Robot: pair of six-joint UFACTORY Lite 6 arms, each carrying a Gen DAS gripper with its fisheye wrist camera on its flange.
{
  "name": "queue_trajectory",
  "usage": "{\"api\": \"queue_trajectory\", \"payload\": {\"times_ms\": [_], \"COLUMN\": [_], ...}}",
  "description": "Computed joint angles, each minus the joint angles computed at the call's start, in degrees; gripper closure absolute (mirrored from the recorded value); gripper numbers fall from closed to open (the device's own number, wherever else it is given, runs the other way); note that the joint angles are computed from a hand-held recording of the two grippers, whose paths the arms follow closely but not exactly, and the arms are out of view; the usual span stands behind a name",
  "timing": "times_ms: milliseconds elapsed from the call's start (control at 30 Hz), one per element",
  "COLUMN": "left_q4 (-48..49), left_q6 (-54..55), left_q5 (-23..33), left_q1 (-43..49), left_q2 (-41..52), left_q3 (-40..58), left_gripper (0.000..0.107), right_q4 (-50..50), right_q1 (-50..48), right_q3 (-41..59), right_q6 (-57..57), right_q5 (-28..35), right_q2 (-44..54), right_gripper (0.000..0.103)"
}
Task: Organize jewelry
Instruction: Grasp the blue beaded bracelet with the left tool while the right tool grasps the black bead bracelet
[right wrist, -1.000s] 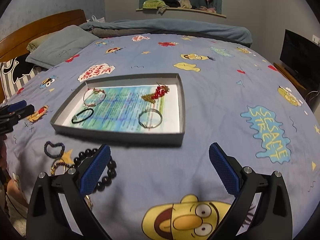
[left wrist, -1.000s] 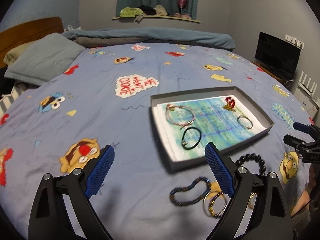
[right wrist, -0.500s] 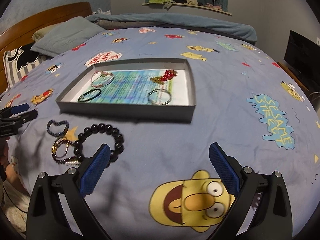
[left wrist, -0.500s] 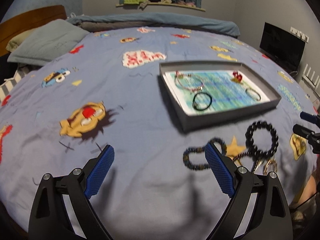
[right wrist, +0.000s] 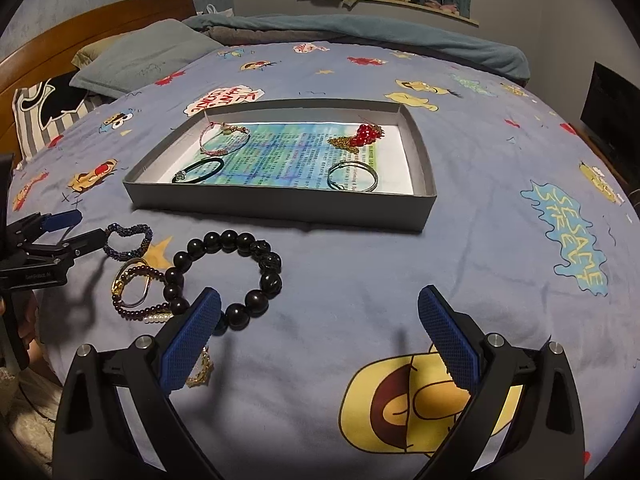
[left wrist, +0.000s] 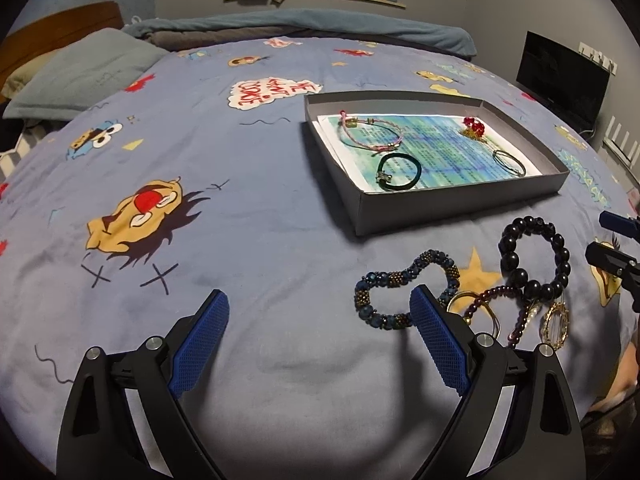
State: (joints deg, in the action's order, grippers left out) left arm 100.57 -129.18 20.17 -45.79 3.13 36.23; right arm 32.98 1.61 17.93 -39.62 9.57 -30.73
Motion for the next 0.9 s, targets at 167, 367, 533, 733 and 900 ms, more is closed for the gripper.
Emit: {"api": "queue_trajectory", "payload": {"times_ms": [167, 367, 533, 733, 900], "left_q4": [2.82, 0.21, 2.53, 6.34, 9.22], "left_q6": [-1.92, 2.56, 0.97, -1.62, -4.61], "left_q5": [0.76, 1.07, -0.18, -2.50, -4.30], "left_q1": [-0.66, -1.31, -1.21, -0.67, 0.27], "left_q2": [0.16, 1.41, 2.03, 2.52, 2.69], "left_q3": [0.04, 1.40, 1.66, 1.86, 1.83], "left_gripper": [0.018, 0.044, 0.056, 0.072, 0.078], "right_q4": [3.84, 7.28, 13.74, 25.06, 31.15], "right_q1": [0.69, 2.04, 2.85, 2.71, 2.37], "right_q3": [0.88, 2.24, 3.04, 3.83, 4.45], "right_q6": [-2.90, -5.55, -11.95, -23.02, -28.80], "right_q5": [-1.76, -2.84, -2.14, -0.93, -0.32], "right_q2": [2.92, 6.04, 7.68, 10.39, 11.83], "right_gripper": [0.006, 0.014, 0.031, 0.049, 0.058]}}
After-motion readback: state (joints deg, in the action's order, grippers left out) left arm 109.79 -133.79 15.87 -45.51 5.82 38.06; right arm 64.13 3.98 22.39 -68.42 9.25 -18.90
